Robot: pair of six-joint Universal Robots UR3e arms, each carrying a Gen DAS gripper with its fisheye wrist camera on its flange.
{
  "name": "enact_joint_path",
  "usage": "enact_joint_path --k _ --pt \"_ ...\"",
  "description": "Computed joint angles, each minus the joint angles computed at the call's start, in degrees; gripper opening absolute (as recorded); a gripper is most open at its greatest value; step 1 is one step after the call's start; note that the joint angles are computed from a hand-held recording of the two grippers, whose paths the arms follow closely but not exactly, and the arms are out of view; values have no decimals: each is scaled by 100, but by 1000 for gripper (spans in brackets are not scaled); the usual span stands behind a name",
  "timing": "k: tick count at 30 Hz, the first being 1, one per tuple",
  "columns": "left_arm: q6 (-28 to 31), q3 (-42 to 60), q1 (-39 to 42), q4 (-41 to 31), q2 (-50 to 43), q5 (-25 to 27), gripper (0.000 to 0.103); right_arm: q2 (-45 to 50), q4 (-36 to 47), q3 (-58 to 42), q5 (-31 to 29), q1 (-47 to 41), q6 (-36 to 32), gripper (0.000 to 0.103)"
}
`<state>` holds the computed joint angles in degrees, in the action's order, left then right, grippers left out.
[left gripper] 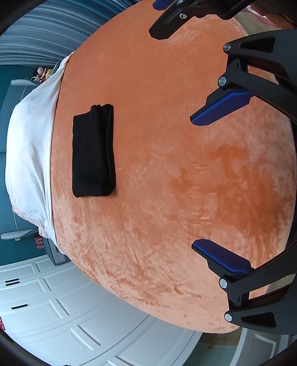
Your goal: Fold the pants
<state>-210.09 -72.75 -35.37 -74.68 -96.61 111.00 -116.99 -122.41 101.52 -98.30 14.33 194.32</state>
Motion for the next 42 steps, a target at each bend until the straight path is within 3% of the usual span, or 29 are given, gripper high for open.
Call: enact_joint_path --k 42 --pt "-46 -28 -136 -74 70 167 98 -108 171 12 -409 408 400 88"
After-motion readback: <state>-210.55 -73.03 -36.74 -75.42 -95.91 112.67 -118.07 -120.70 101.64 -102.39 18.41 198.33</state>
